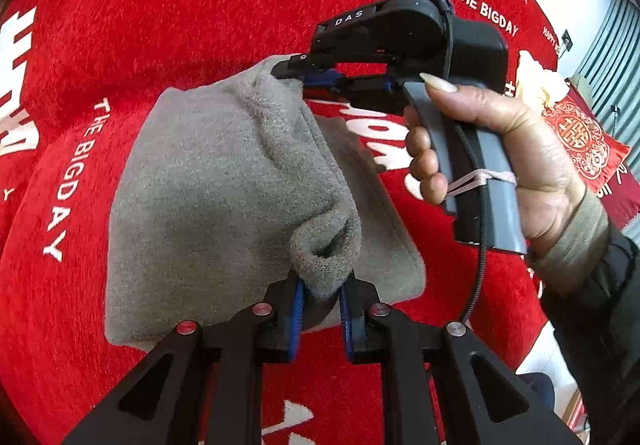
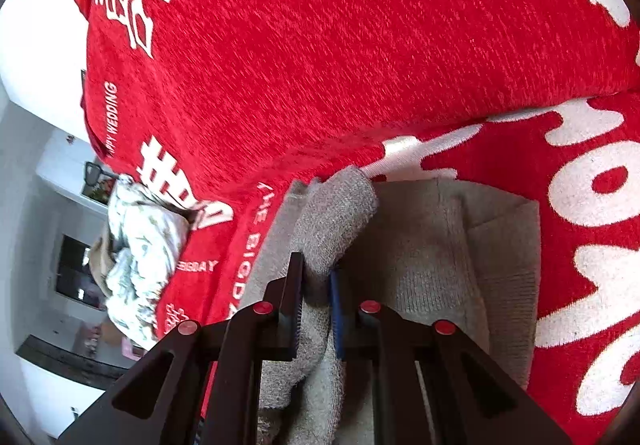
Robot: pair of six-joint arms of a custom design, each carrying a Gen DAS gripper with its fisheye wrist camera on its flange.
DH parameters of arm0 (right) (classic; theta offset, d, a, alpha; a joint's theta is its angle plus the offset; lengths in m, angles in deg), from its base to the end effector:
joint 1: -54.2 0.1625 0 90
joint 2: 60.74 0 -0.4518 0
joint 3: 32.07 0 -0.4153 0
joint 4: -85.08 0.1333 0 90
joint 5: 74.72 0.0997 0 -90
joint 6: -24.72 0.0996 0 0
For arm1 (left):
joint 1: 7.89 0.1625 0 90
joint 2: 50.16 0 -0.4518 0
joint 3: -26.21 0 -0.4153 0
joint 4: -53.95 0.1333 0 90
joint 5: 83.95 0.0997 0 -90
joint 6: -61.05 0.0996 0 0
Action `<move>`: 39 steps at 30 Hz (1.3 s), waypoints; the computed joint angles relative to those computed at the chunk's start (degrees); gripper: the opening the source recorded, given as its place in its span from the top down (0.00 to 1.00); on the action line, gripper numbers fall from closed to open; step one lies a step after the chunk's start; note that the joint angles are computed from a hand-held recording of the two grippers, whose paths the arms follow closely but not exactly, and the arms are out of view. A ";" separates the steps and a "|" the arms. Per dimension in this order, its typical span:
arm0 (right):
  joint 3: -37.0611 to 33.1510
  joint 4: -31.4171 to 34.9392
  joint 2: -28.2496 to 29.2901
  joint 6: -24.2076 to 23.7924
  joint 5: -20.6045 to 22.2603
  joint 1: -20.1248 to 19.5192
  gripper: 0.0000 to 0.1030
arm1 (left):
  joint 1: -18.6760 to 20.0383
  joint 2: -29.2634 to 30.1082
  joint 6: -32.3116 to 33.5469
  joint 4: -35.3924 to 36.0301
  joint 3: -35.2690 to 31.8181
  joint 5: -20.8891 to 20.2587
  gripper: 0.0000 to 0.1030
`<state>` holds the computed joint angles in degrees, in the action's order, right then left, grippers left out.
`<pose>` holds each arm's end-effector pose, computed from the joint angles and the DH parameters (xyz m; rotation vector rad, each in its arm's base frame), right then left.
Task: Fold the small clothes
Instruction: 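Lift the held edge and fold the sweater over in half with both tools, then lay the fold flat and open both tools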
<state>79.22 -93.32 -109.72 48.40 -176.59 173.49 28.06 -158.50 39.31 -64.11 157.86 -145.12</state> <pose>0.4027 -0.4872 0.0919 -0.0753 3.0249 -0.7676 -0.1735 -0.3498 0.3483 0.7362 2.6467 -0.5236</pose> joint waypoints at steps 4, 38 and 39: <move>0.46 -1.17 -1.15 -0.58 0.51 0.09 0.87 | -1.50 -0.11 0.25 0.60 -1.08 -0.24 0.84; 6.47 -0.98 -4.52 2.80 -8.84 -3.11 0.84 | 1.34 2.78 0.90 5.91 -3.43 -5.53 0.19; 6.51 -0.70 -5.07 3.16 -9.68 -2.31 0.84 | 0.40 1.16 -0.54 5.61 -2.85 -3.84 0.09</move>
